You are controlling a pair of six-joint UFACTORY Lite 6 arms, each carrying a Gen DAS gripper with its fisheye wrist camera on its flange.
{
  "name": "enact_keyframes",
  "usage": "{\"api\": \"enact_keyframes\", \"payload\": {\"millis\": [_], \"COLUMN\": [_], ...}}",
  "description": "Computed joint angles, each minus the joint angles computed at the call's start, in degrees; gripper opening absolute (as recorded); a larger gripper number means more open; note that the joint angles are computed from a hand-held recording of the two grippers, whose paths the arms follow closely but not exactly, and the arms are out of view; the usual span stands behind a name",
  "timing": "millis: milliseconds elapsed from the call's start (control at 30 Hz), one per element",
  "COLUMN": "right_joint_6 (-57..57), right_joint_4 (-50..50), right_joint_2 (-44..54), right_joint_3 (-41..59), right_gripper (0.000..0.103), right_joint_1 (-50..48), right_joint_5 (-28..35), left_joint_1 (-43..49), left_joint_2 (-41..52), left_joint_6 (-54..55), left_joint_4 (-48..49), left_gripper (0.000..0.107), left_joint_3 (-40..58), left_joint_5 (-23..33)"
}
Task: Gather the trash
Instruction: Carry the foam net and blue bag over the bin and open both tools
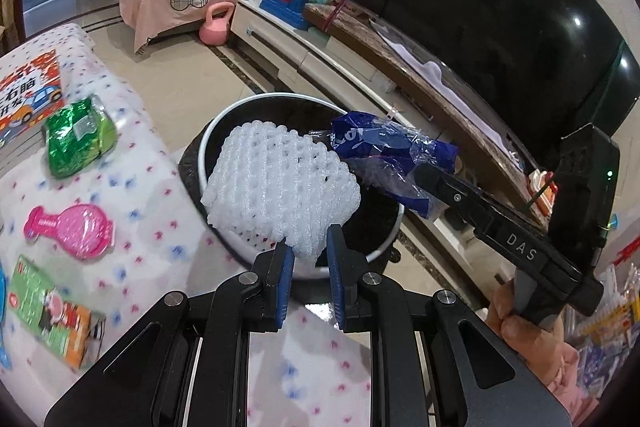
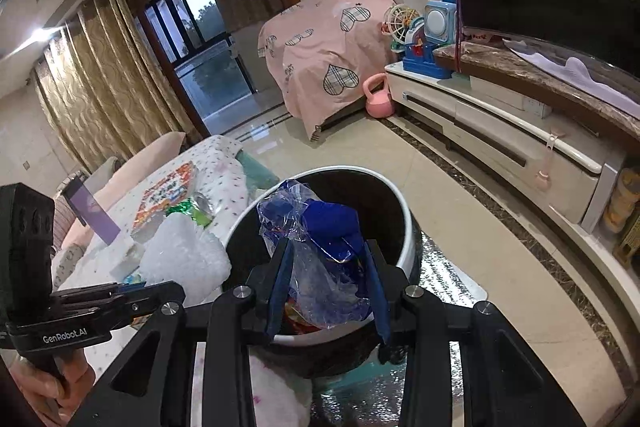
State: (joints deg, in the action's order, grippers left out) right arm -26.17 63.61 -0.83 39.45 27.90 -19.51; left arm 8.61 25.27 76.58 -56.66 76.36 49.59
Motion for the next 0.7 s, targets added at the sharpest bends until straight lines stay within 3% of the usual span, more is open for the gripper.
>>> {"api": "enact_keyframes", "payload": {"millis": [233,333,400,433,500,700], "right_joint_6": [-2.2,-1.8,2.0,2.5,6.3,16.1], "right_joint_4": [-1.5,-3.3,-7.9,-8.4,-12.4,-20.2], "right_joint_2": [3.9,6.1,7.1,7.5,8.4,6.4], "right_joint_3": [3.8,5.8,6.7,7.0,7.6,4.7], "right_gripper": [0.038,0.04,0.043,0.048,0.058,0.064], "right_joint_1": [-4.4,-6.2,-7.2,-7.5,-8.4,-8.4], "right_joint_5": [3.7,5.3,6.3,6.3,6.8,5.5], "left_joint_1": [-3.8,-4.9,-5.2,-5.1,-5.1,-0.9], "left_joint_2": [5.0,6.5,6.8,6.5,6.4,3.8], "left_joint_6": [-4.3,-5.7,-6.2,-5.6,-5.3,-1.8], "left_joint_4": [2.1,3.0,3.1,2.5,2.3,0.6], "left_gripper": [0.015,0.025,0.051,0.054,0.055,0.057], "left_joint_3": [5.0,6.9,7.0,6.6,6.1,1.9], "left_joint_5": [-2.6,-3.2,-4.0,-4.3,-5.0,-4.2]}}
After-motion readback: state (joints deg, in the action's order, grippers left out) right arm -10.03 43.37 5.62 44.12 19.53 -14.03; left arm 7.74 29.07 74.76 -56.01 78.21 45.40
